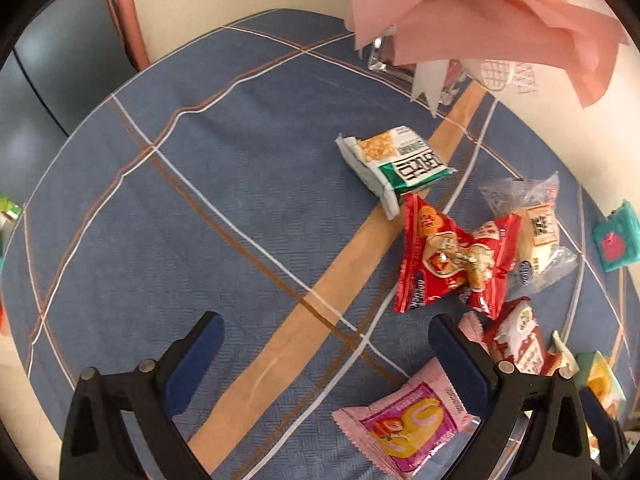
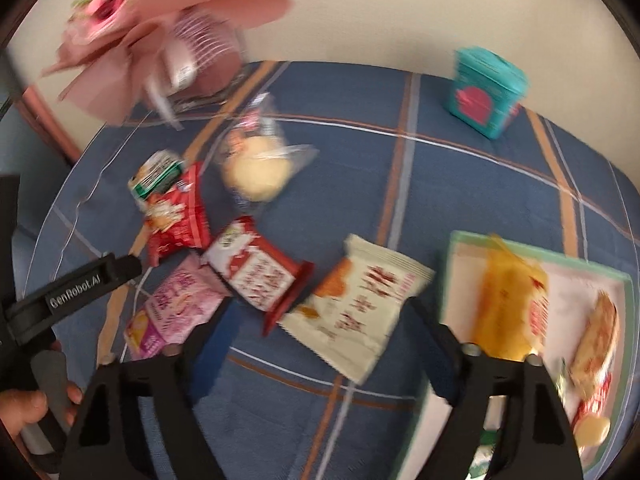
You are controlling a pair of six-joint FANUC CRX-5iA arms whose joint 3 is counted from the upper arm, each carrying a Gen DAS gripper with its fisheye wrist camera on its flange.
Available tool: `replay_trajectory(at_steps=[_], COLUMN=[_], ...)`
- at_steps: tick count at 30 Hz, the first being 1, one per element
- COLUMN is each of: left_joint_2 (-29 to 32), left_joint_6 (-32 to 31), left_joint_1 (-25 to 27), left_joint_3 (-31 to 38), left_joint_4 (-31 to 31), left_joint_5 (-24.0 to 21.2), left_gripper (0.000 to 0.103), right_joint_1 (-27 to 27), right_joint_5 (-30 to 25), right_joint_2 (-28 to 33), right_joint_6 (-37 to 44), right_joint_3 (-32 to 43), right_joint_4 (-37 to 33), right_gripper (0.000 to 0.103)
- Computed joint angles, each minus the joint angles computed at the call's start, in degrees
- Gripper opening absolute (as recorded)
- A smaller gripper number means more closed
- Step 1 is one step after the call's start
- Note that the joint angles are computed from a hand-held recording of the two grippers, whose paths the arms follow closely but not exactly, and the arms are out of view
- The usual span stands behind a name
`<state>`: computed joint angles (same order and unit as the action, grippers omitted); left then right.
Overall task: Organize snacks
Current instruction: 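Grasp the red-and-white milk biscuit pack with the right tool, then grasp the pink Swiss roll pack with left tool while right tool lifts its pack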
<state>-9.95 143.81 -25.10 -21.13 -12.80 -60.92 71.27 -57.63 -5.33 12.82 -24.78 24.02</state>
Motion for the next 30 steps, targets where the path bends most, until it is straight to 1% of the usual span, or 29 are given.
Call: replay_trajectory(at_steps=[1,3,5,9,13,16,18,20,24,26,30], left_joint_2=[-0.08,0.35,0.97,1.9,1.79,0.94,0.51,0.41,0.16,0.51,0.67], left_joint_6=[-1.6,-3.28,-4.48,-4.97,-5.62,-5.81,-5.85,-6.24,-7.59,-8.47,-9.96], left_joint_1=[0.24,0.27,0.44,-0.06,0.79,1.25,1.26,1.49,1.42,0.89,-0.19], left_joint_3=[-0.24,-0.14,-0.14,-0.03,-0.86,-1.56,-1.73,-1.83,-1.92,-1.47,-0.81], left_joint_4=[0.94,1.65,2.61,3.83,5.06,5.57,5.54,5.83,6.74,7.04,7.59], left_joint_5=[0.33,0.69,1.49,2.38,3.26,3.38,3.29,3.49,3.52,3.39,3.4], left_gripper=[0.103,0.103,0.103,0.103,0.103,0.103,0.103,0.103,0.103,0.103,0.103], right_joint_1=[-0.57,-1.66,-2.49,-3.31,-3.79,-4.52,-5.05,-4.89,-4.7,-4.7,-4.5], right_joint_5=[1.18,2.74,3.22,2.29,0.62,0.91,1.21,1.43,2.99,3.76,5.35], right_joint_2=[0.67,1.83,3.54,7.02,9.88,11.37,12.22,12.37,10.63,9.55,6.78], right_joint_6=[1.67,4.47,7.18,12.58,15.81,18.08,19.66,19.2,16.69,14.5,9.95], right_joint_3=[0.53,1.59,3.09,6.44,9.05,10.39,11.19,11.05,9.18,8.0,5.05], right_joint_4=[-0.8,-2.41,-3.32,-4.37,-4.46,-5.33,-6.7,-6.31,-7.03,-7.44,-8.04], right_gripper=[0.076,0.066,0.063,0.062,0.062,0.062,0.056,0.054,0.043,0.041,0.041])
